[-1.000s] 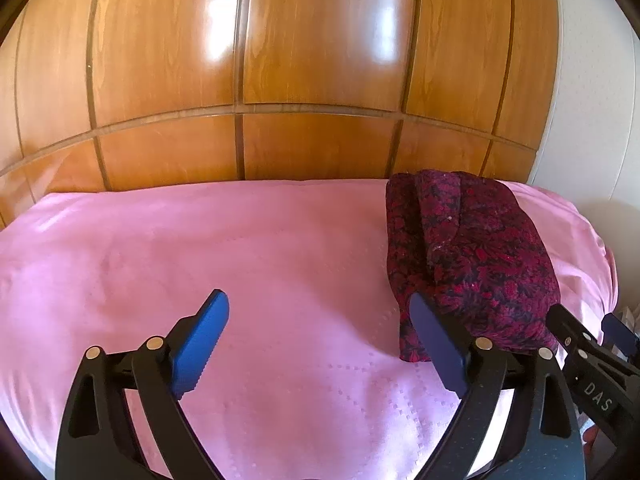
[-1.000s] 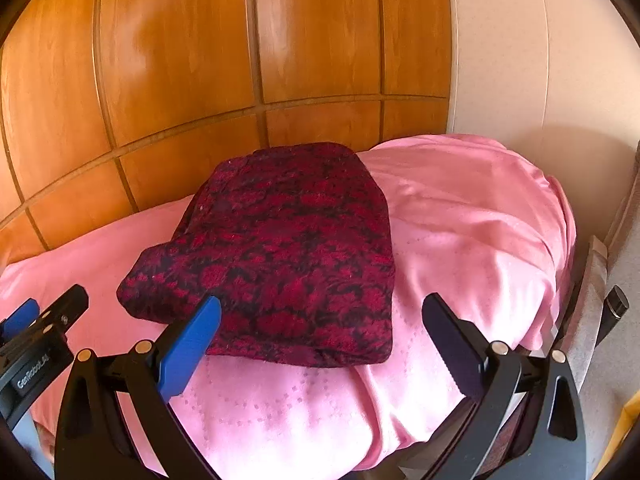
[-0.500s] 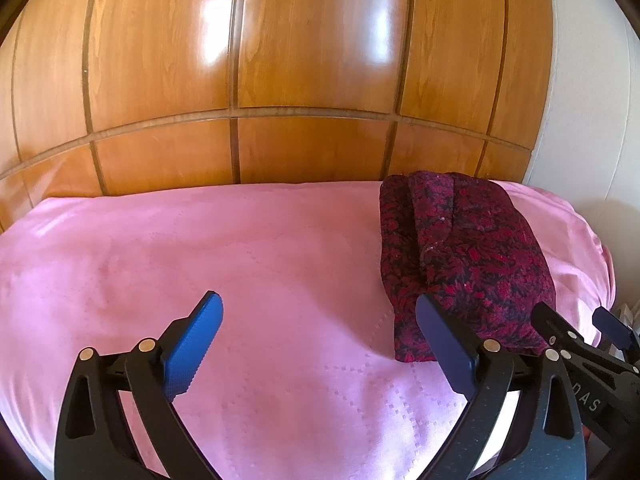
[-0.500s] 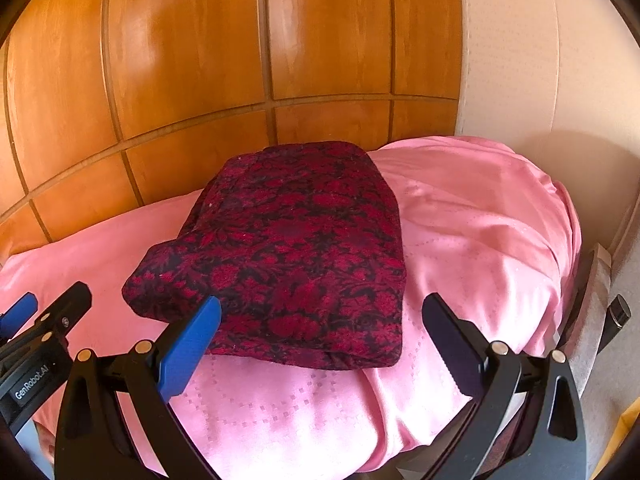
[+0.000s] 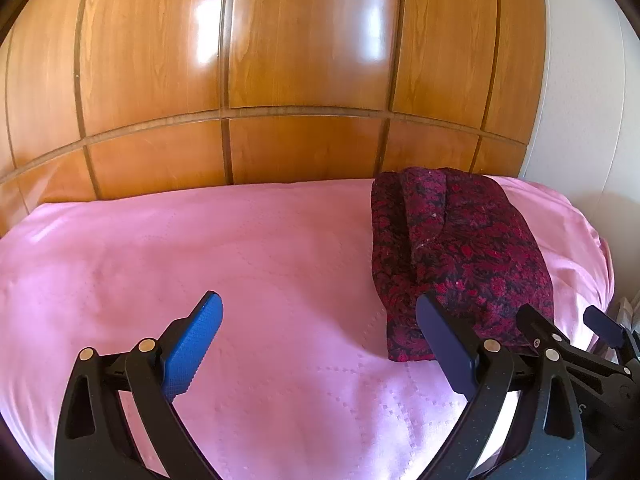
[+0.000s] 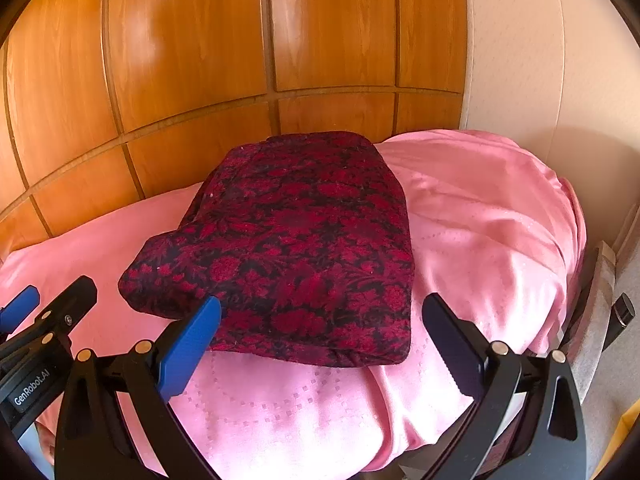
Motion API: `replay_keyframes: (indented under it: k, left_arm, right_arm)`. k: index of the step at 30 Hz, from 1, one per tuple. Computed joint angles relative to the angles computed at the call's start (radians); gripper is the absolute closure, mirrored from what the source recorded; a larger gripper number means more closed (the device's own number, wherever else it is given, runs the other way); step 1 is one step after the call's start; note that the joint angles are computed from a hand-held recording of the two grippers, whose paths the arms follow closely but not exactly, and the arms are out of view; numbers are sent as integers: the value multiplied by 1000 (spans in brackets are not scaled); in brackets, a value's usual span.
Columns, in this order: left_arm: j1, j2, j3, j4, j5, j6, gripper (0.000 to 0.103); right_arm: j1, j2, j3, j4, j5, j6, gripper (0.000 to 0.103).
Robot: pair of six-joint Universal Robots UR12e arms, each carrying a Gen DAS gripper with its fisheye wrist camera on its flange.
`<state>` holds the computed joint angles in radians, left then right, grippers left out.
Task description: Fold small clothes
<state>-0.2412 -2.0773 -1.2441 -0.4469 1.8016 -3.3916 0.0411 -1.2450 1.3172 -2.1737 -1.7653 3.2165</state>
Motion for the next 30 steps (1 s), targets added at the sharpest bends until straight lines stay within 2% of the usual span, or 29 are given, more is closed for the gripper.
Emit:
replay_keyframes:
  k: [23,30]
  left_arm:
    - [-8,-3,4,5,29,-5,7]
    - [-4,-2,-1,11,16,12,7]
  right_arm:
    - [-6,4,-4,16,24,16,3]
    - [-6,-1,3,11,30,13,3]
